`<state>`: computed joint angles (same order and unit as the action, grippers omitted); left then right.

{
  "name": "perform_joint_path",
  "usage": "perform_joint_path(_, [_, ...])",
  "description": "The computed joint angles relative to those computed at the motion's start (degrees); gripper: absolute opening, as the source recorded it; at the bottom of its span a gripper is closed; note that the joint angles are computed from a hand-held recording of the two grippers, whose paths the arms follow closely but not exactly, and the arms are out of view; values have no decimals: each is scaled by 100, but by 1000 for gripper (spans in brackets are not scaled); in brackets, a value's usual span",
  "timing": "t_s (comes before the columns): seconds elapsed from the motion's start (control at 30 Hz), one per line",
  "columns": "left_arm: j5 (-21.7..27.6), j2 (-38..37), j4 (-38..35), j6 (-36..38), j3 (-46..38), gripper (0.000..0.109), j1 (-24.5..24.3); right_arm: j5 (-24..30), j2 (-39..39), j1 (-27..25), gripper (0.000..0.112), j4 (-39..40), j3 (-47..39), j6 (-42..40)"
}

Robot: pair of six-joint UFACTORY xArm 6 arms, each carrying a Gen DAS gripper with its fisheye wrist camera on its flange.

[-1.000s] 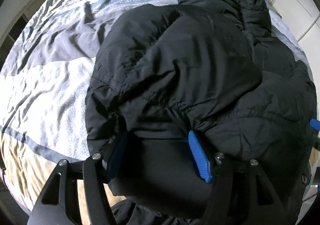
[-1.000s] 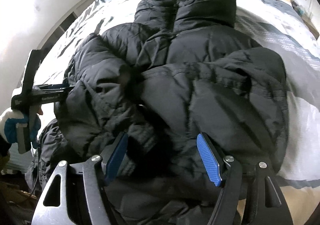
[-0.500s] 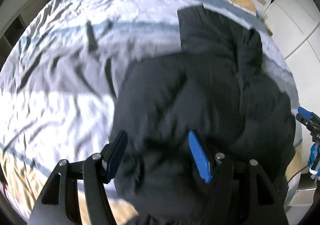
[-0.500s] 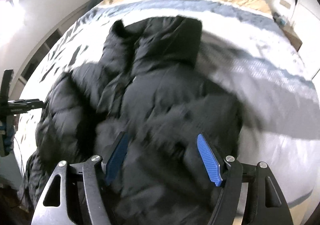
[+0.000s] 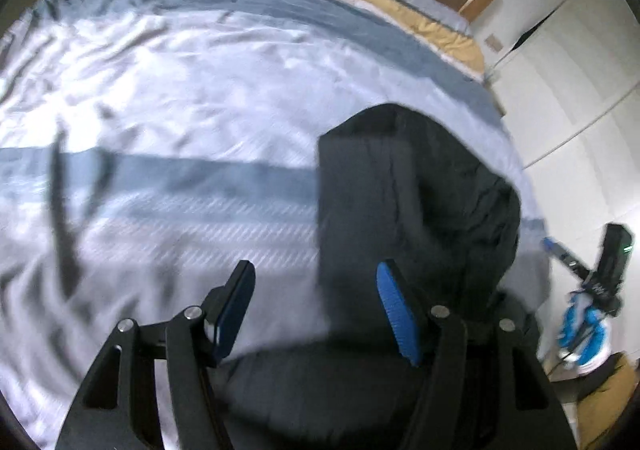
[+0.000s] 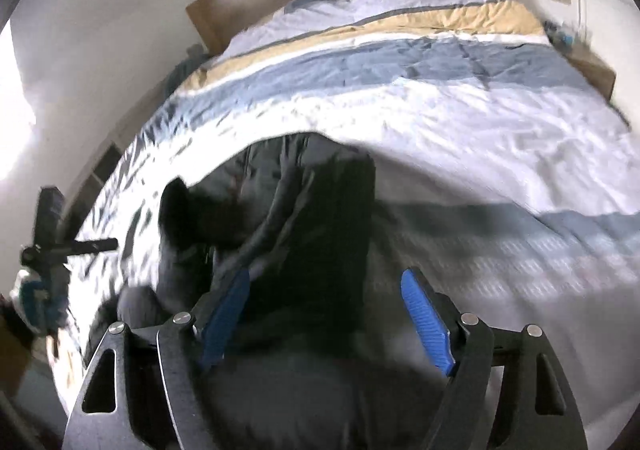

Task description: Fold large clothes

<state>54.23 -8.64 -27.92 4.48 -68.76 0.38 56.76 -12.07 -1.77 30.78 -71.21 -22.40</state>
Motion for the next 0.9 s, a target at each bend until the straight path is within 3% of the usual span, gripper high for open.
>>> perform_joint_path(0.13, [-370, 886, -889, 197, -394, 62, -39, -157, 886, 76, 81, 603, -520, -21])
perform_joint_path(0.33, [-865, 1561, -1885, 384, -567, 62, -162, -584, 1651, 222, 82, 1099, -872, 243])
perform_joint_path(0.47, [-1044, 1830, -2465, 415, -663, 62, -234, -587, 2026, 296, 82, 947, -1162, 392])
perform_joint_path(0.57, [-1063, 2023, -2513, 186, -747, 62, -325, -512, 2246, 338, 79, 942, -1333, 587])
perform_joint_path(0.63, [-1319, 1962, -2383, -1, -635, 60, -439, -456, 2348, 407, 61, 697, -1432, 779])
perform_joint_path(0.67, [-1410, 1947, -2308, -77, -603, 59, -478, -434, 2375, 444, 46, 552, -1461, 852])
perform_joint_path(0.7, [-1439, 1942, -2206, -160, -613, 41, -527, -387, 2396, 493, 34, 329, -1514, 948])
perform_joint_path(0.73, [-1410, 1958, -2002, -279, -660, 20, -573, -384, 2381, 502, 29, 248, -1511, 955])
perform_joint_path(0.8, [-1494, 1929, -1546, -485, -688, 12, -672, -415, 2259, 528, 22, 132, -1458, 975])
perform_joint_path(0.9, [-1662, 1692, -1058, -715, -551, 8, -788, -379, 2000, 536, 19, -46, -1342, 1035])
